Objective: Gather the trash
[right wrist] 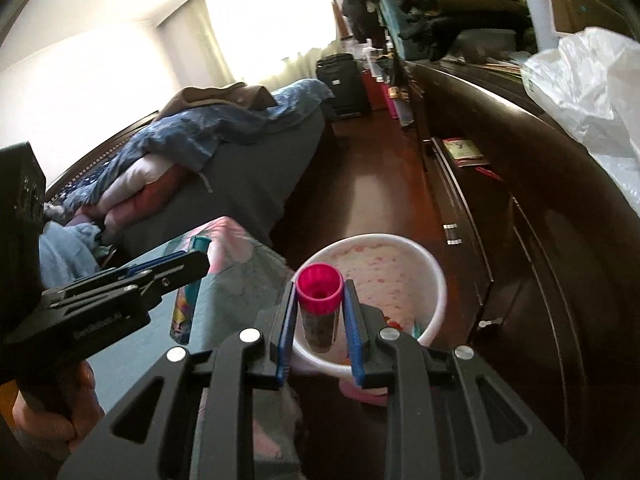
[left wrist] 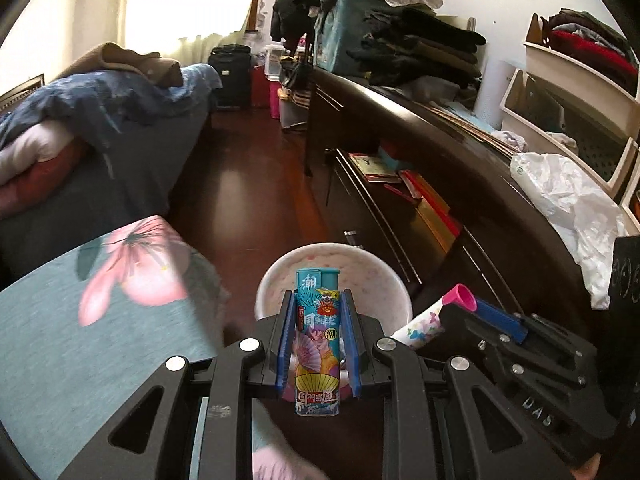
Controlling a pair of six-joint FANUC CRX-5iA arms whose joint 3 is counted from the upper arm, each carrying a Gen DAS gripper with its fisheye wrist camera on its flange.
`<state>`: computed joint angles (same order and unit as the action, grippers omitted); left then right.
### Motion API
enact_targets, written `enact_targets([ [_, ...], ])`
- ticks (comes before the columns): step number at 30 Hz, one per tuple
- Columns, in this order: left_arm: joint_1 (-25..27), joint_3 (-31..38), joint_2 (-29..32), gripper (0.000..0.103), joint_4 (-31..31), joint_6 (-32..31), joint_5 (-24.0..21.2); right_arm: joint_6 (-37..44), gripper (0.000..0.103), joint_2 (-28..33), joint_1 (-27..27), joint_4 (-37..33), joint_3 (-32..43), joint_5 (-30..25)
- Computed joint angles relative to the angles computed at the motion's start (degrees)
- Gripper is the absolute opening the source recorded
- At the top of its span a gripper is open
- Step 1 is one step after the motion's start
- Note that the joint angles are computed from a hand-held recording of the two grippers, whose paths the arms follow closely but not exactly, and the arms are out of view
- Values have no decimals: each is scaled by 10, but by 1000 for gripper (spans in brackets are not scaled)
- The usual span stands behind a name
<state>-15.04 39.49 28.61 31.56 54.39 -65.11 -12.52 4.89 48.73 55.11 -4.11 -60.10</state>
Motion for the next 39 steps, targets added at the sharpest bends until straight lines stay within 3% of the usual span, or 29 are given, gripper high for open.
enact_targets([
  [10,-30,163,118,23,-23,55,-46,-3,24,15,-61,-6,-1,27],
  [13,-33,235,165,23,-23,81,-79,-4,26,21,-80,-17,-1,45],
  [17,-35,268,190,42,-25,95,-80,-5,33,29,-94,-26,-3,53],
  [20,-34,236,172,59,-24,93,-52,-3,41,33,-97,-34,-4,52],
  [23,-28,197,149,68,-13,87,-26,-7,47,33,-92,-40,-6,48],
  [27,-14,102,85,85,-6,66,27,-1,69,44,-67,-39,12,-6],
  [35,46,-83,-58,99,10,40,114,20,100,81,20,2,79,-110],
  [39,92,-137,-113,99,2,55,115,45,99,118,64,20,140,-132],
])
